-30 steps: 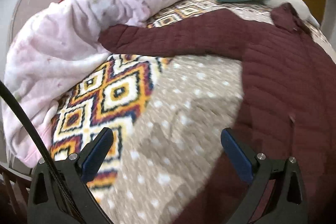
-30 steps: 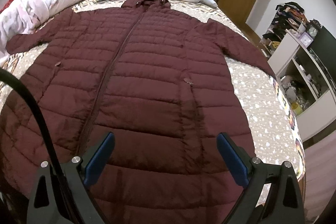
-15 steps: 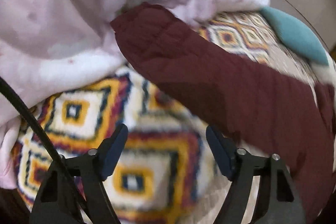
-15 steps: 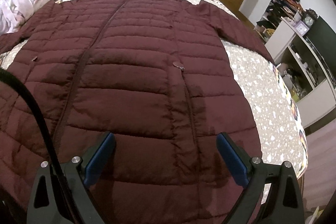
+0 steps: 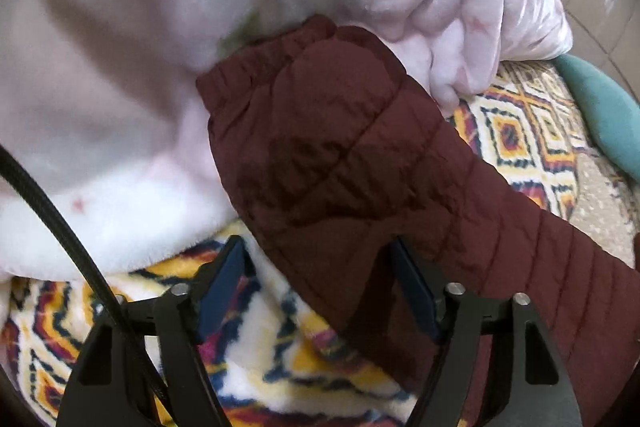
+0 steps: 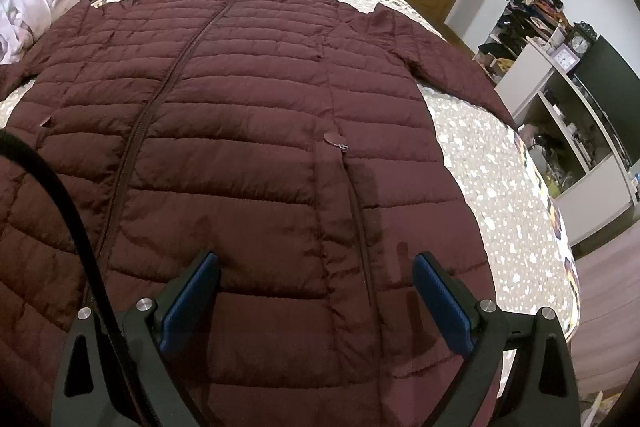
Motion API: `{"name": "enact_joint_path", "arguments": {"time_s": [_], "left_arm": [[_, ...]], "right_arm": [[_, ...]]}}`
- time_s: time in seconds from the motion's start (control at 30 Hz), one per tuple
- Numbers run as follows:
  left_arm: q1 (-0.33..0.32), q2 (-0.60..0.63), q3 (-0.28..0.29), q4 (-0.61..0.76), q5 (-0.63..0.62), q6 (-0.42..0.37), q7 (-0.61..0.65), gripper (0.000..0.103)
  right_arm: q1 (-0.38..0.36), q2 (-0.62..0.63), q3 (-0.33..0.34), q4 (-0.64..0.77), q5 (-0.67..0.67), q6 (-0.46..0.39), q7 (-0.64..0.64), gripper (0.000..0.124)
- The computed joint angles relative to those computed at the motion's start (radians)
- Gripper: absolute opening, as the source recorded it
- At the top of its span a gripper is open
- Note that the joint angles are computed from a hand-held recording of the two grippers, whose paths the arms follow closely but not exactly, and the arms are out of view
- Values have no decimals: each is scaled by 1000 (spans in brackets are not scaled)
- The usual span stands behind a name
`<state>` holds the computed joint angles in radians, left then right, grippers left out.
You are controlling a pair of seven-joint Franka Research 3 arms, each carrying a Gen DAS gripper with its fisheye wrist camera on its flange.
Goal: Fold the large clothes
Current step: 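Reach the left gripper to the coat sleeve cuff and grasp it, then carry the sleeve cuff with the left gripper across the coat body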
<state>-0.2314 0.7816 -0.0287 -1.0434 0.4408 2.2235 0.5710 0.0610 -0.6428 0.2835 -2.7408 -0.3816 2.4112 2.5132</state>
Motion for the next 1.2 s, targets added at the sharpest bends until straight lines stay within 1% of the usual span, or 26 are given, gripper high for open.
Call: {"name": "enact_joint_path", "arguments": {"time_s": [0.03, 0.07, 0.1, 0.13, 0.17, 0.2, 0.27, 0.33, 0.4, 0.5, 0.53, 0.57, 0.6, 0.67, 0.73, 0.8, 0.87, 0.9, 0.93, 0.97, 1.07, 1.1, 1.13, 1.17, 1.2], "left_arm": [[-20, 32, 15, 66, 14, -65, 1, 47], [-37, 58, 26, 121, 27, -120, 2, 42], [-51, 82, 34, 174, 37, -169, 5, 21], [-66, 100, 44, 216, 47, -210, 10, 9], [-70, 96, 37, 224, 49, -220, 18, 9], [-76, 73, 33, 196, 55, -204, 14, 7], [-97, -2, 31, 100, 86, -150, -6, 6], [-114, -61, 19, 33, 109, -112, -18, 5], [-126, -112, -10, -19, 115, -63, -8, 4], [-154, -195, -54, -117, 126, 42, 15, 4], [-169, -194, -73, -103, 124, 60, 36, 4], [-200, -181, -74, -74, 101, 83, 74, 4], [-206, -188, -109, -79, 104, 103, 88, 4], [-238, -164, -153, -45, 56, 140, 149, 4], [-286, -120, -183, 4, 13, 154, 215, 4], [-341, -72, -186, 52, -9, 144, 253, 4], [-387, -17, -198, 102, -48, 113, 306, 4], [-411, 18, -192, 142, -59, 85, 324, 4], [-436, 35, -178, 155, -59, 69, 330, 4], [-456, 30, -160, 133, -49, 75, 321, 4], [-465, -46, -122, -14, -17, 137, 280, 5], [-453, -97, -116, -91, 4, 157, 255, 10], [-439, -133, -107, -146, 21, 175, 234, 17], [-423, -167, -96, -198, 43, 187, 207, 22], [-405, -204, -80, -250, 69, 197, 173, 32]], "right_arm": [[-1, 2, 0, 1, -1, 2, 1, 99], [-2, 2, -2, -1, -1, 5, 2, 99], [-2, 1, -4, -2, -1, 7, 1, 99], [-1, -2, -6, -4, 0, 9, -1, 99], [-3, -7, -4, -7, -2, 9, 0, 99], [-5, -16, -2, -12, -5, 7, 1, 99], [-11, -41, 2, -26, -12, 4, 7, 99], [-16, -68, 3, -41, -9, 0, 17, 99], [-18, -96, -7, -60, 7, 1, 23, 99], [-22, -144, -22, -89, 34, 3, 16, 99], [-24, -163, -23, -98, 42, 2, 13, 99], [-28, -190, -26, -111, 50, 1, 12, 99], [-31, -214, -27, -122, 59, -1, 9, 99], [-39, -251, -27, -138, 75, -4, 0, 99], [-46, -304, -29, -158, 90, -13, -11, 99], [-54, -350, -29, -173, 102, -25, -23, 99], [-64, -382, -24, -184, 112, -36, -35, 99], [-69, -400, -23, -189, 115, -46, -42, 99], [-74, -410, -25, -193, 119, -49, -51, 99], [-76, -418, -27, -196, 123, -49, -60, 99], [-84, -432, -27, -193, 127, -52, -97, 99], [-90, -431, -21, -190, 125, -50, -104, 99], [-95, -426, -15, -186, 125, -46, -107, 99], [-100, -418, -11, -185, 127, -40, -106, 99], [-102, -409, -9, -182, 133, -36, -105, 99]]}}
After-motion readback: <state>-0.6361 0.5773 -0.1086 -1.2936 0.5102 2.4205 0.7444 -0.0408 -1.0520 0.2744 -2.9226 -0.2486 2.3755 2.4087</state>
